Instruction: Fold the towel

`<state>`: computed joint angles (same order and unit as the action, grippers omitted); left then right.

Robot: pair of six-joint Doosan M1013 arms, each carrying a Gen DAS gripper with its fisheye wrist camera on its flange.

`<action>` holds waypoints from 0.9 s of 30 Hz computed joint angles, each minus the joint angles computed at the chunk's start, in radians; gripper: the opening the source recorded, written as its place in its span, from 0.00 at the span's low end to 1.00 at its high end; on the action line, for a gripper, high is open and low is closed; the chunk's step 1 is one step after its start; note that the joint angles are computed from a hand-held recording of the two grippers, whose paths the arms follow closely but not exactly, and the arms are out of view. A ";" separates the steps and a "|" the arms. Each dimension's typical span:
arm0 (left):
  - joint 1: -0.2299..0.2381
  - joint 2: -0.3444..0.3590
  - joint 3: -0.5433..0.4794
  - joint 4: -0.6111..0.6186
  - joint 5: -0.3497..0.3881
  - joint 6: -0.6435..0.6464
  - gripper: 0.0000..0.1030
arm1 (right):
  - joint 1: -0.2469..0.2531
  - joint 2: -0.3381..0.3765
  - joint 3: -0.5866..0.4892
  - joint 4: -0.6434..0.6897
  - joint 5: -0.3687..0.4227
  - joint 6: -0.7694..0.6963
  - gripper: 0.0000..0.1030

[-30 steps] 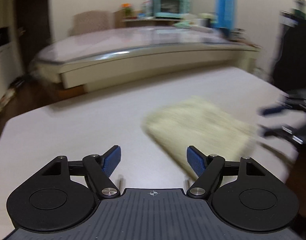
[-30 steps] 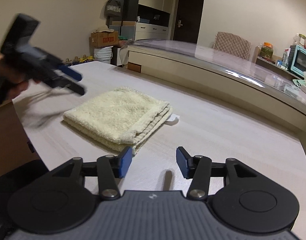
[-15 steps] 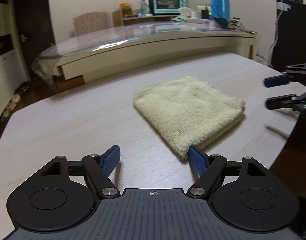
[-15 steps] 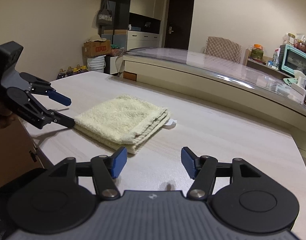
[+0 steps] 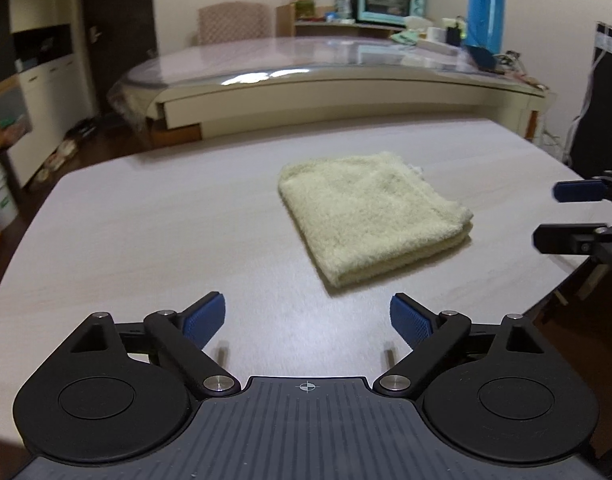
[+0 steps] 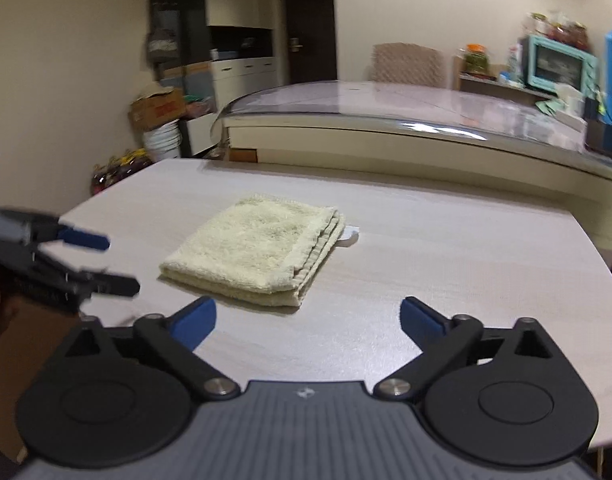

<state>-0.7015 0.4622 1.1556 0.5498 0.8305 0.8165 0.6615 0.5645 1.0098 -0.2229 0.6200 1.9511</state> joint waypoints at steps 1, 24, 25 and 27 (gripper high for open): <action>-0.003 -0.002 0.003 0.010 0.005 -0.024 0.95 | 0.002 -0.001 -0.004 0.010 0.014 0.012 1.00; -0.051 -0.012 -0.012 0.104 0.197 -0.238 1.00 | 0.042 -0.006 -0.040 -0.070 0.179 0.119 1.00; -0.053 -0.013 -0.012 0.103 0.199 -0.240 1.00 | 0.043 -0.008 -0.038 -0.070 0.177 0.121 1.00; -0.055 -0.014 -0.013 0.102 0.203 -0.246 1.00 | 0.044 -0.011 -0.034 -0.073 0.174 0.123 1.00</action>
